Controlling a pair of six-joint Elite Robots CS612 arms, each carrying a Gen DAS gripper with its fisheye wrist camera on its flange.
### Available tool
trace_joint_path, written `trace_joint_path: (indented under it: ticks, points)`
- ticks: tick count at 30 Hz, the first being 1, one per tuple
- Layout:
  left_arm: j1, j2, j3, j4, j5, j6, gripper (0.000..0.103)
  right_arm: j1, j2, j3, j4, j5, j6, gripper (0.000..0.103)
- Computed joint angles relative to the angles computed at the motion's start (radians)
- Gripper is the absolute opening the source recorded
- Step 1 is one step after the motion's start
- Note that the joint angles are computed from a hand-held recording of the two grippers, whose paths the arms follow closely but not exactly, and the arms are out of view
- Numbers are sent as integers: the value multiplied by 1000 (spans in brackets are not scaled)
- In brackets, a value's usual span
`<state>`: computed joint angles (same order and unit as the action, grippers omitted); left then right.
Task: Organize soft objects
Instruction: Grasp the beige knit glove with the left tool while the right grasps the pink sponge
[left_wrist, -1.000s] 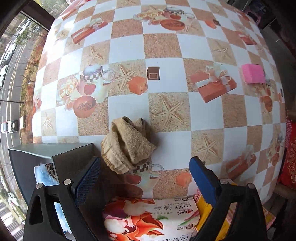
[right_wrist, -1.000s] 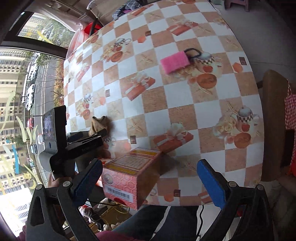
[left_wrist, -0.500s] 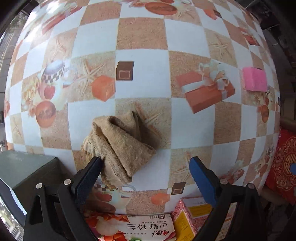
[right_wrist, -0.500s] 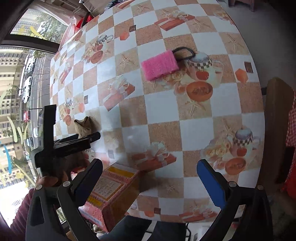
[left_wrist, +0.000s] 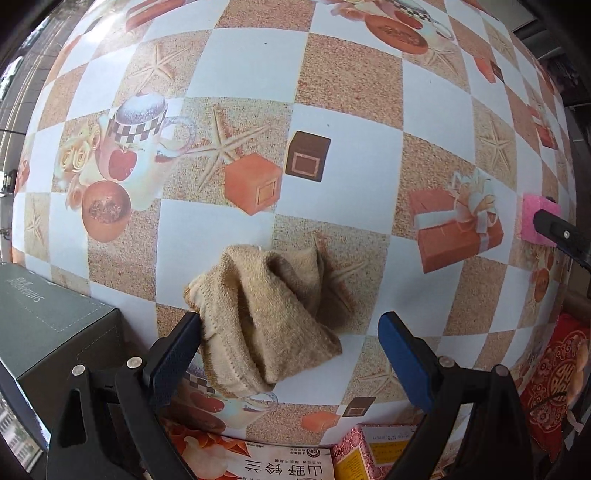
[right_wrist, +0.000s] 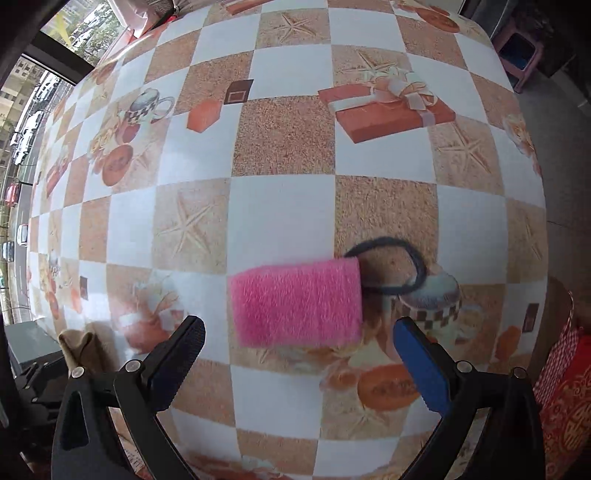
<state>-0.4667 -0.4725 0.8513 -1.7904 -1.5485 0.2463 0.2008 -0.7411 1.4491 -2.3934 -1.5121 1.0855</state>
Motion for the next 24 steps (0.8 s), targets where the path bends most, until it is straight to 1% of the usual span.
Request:
trace_joint_path:
  ticks: [2,3,4,6,7,9,15,18,19,20,21,22,23,24]
  points:
    - [1,11,-16,10,9,-16,97,-2,20,-21,19,-7,-25,103]
    - [1,16,-22,12,15,-22,97,0,29,-36,44,-19,-40,103]
    - [1,19,-26,12,21,-25,97,5,35,-53,74,-47,-61,103]
    - [-2,22,-25,10,41,-29,97,10,44,-73,109,-67,-93,103]
    - [-4,23,-24,8,52,-26,100,11,45,-76,116,-73,-101,103]
    - [-5,28,-29,15,53,-22,103,13,43,-71,105,-76,-97,103]
    - [-2,35,-43,25,50,-36,103,14,40,-67,106,-76,-104,103]
    - [-11,26,-27,27,54,-43,103,18,44,-77,119,-72,-99,103]
    - [-12,16,-7,10,51,-41,101,17,55,-94,127,-71,-100,103]
    - [-15,12,0,-3,50,-38,100,17,58,-101,132,-76,-105,100]
    - [-17,3,17,-25,48,-34,95,20,55,-96,124,-86,-111,93]
    - [-18,-7,34,-48,46,-26,86,24,52,-95,118,-99,-116,88]
    - [-20,-13,39,-64,43,-18,81,28,46,-88,105,-114,-123,75]
    - [-21,-20,47,-83,42,-6,67,31,40,-80,91,-126,-131,71]
